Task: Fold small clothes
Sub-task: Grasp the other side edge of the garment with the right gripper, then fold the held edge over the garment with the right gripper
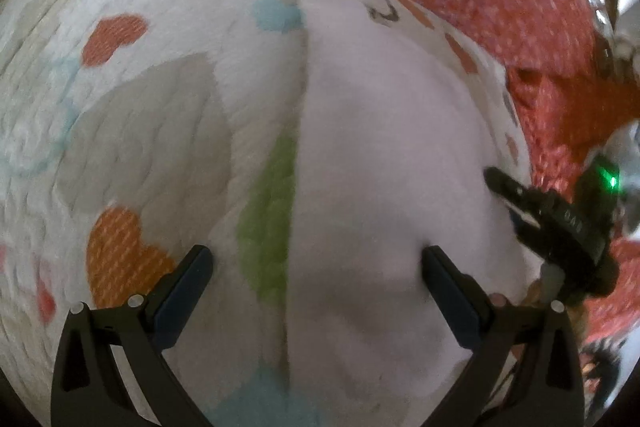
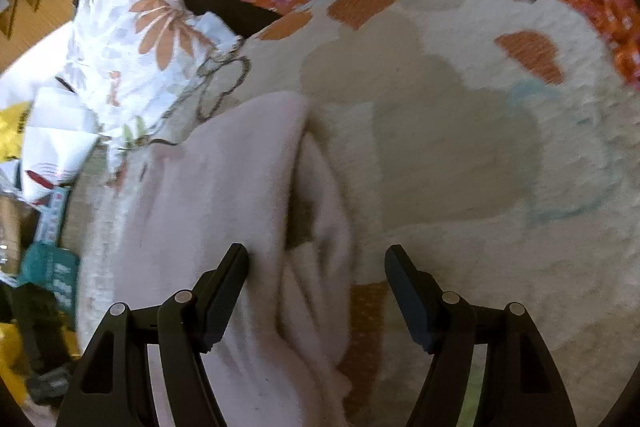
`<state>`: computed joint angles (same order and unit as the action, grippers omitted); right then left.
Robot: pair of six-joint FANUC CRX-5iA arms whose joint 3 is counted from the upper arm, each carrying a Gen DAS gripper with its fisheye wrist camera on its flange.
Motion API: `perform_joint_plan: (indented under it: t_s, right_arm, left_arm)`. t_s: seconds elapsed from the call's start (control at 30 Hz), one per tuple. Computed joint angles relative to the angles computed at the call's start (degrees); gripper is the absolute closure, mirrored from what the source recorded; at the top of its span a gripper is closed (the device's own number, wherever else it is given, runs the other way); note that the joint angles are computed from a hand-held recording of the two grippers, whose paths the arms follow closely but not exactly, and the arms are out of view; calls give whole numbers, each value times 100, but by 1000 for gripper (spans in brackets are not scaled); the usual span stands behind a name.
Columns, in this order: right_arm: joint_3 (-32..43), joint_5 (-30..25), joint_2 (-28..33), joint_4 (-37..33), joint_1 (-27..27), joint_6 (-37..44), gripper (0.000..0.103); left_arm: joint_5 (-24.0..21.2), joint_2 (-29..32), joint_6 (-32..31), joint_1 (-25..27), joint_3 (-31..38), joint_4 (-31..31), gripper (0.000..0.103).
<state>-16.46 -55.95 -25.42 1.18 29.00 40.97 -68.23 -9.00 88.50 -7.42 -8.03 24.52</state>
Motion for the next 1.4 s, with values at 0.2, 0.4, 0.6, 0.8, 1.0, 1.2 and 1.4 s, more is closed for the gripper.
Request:
perform_joint_plan:
  t_s: [0.2,0.4,0.6,0.8,1.0,1.2,1.4]
  right_arm:
    - [301,256,361,-720,-175,400,65]
    - [785,502,408,-1205,-89,633,72]
    - [645,734,366,266,648,-377,68]
    - [628,-941,822,1980,1234,-1635,65]
    - [258,-284,408,2882,1882,-1817,66]
    - [872,-901,938,1039,1526,-241,77]
    - [518,-610,509,2044,2221,-833,77]
  left_arm:
    - [91,175,-37,-274,296,-112,59]
    - [133,58,88,-166,673,-114,70]
    - [-721,609,660,-635,1725,-1844,52]
    - [-694,313,530,-784,1480,-2199,45]
    - [-896,139,520,-566,1240,-2095,34]
    - [-1023,64,33,-266,922,-1575,34]
    - [-708,-558,-390,487,480,-1070,33]
